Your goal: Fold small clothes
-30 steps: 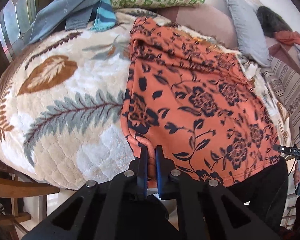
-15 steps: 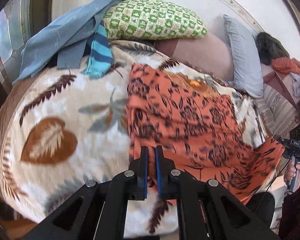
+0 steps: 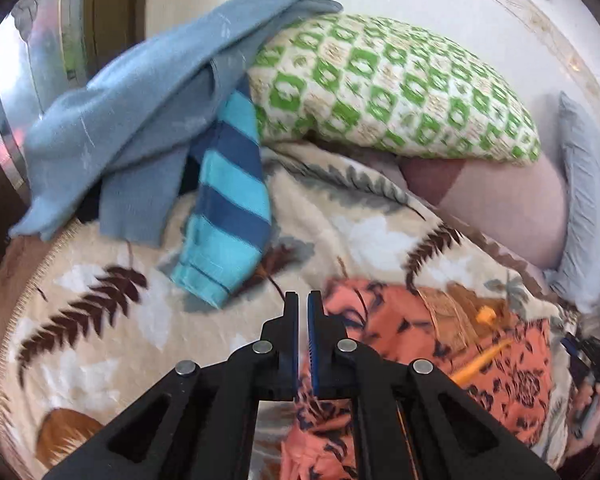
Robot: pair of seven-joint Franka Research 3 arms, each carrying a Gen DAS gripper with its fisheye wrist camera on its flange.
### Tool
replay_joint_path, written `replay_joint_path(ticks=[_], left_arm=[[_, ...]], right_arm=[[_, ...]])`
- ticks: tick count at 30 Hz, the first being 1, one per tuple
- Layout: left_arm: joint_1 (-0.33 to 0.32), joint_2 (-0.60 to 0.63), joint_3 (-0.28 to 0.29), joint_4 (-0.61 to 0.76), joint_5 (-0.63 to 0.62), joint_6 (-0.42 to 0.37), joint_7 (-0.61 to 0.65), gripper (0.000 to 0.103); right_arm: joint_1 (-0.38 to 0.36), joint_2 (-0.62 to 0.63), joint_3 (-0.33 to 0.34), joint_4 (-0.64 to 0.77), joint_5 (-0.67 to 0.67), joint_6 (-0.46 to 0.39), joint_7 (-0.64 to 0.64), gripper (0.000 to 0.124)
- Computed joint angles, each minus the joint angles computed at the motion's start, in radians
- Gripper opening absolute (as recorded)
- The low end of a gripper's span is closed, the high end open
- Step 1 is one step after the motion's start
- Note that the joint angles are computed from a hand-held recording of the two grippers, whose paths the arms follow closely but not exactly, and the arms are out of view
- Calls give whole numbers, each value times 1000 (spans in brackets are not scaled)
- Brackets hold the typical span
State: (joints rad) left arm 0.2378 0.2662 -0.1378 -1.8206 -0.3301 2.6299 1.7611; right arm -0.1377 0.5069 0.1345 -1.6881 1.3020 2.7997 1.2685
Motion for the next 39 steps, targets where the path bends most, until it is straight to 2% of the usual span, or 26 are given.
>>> replay_joint_path(ticks=[2, 3, 4, 5, 8, 10, 13, 15, 16, 18, 19, 21, 22, 24, 25, 28, 30, 31, 33, 34, 35, 36, 39], left_arm=[[18, -55, -12, -91, -38, -16, 67, 28], [28, -86, -14, -141, -80, -19, 108, 58], [36, -119, -12, -193, -137, -12, 151, 78], [37, -151, -5, -244, -192, -2, 184, 79], [17, -196, 34, -306, -261, -61, 191, 79], [-7, -191, 52, -301, -266, -107, 160, 79], [-45, -171, 55, -285, -209, -104, 104, 79], [-75, -142, 56, -258, -83, -99, 45, 78], [-91, -135, 56, -258, -12, -77, 12, 63], [-99, -122, 46, -253, 37, -61, 21, 36], [-108, -123, 50, -258, 91, -53, -4, 33], [-101, -127, 38, -266, 87, -36, 33, 25], [-99, -129, 34, -269, 85, -32, 55, 23], [-91, -130, 28, -263, 64, -37, 96, 21], [-85, -130, 24, -258, 40, -44, 128, 21], [-76, -112, 22, -224, 8, -73, 176, 19], [-73, -103, 19, -209, -11, -81, 199, 18], [-71, -102, 18, -205, -20, -84, 208, 17], [-66, -105, 16, -199, -37, -97, 231, 17], [-66, -109, 18, -200, -34, -102, 242, 17], [-67, -113, 21, -199, -21, -110, 250, 17], [-68, -116, 26, -196, -5, -126, 257, 17], [-71, -113, 33, -188, 22, -153, 267, 17]], right_arm=[[-54, 10, 40, -7, 140, -15, -121, 11], [-67, -3, 49, -25, 205, -30, -216, 11], [-62, -25, 43, -49, 223, -38, -279, 11], [-51, -49, 34, -76, 219, -49, -322, 11], [-23, -121, 14, -151, 239, -96, -394, 11], [-7, -175, 13, -208, 310, -134, -472, 11], [57, -226, 13, -245, 343, -144, -530, 11], [120, -232, 3, -238, 245, -121, -486, 11], [145, -233, -5, -237, 219, -107, -473, 11], [176, -225, -24, -220, 204, -76, -470, 11], [185, -218, -35, -213, 188, -50, -467, 11], [199, -190, -58, -180, 98, 5, -412, 13], [202, -169, -71, -158, 26, 20, -366, 26], [211, -115, -109, -106, -157, 25, -212, 61], [205, -87, -109, -74, -186, 30, -183, 79], [179, 7, -89, 40, -240, 45, -155, 79], [188, 87, -118, 144, -367, -32, -63, 79], [213, 133, -153, 202, -460, -75, 14, 77], [253, 189, -199, 262, -595, -100, 90, 46], [293, 218, -249, 306, -704, -155, 144, 6], [320, 229, -277, 322, -814, -187, 203, 8], [359, 222, -315, 303, -857, -181, 208, 8], [367, 150, -304, 191, -926, -87, 199, 8]])
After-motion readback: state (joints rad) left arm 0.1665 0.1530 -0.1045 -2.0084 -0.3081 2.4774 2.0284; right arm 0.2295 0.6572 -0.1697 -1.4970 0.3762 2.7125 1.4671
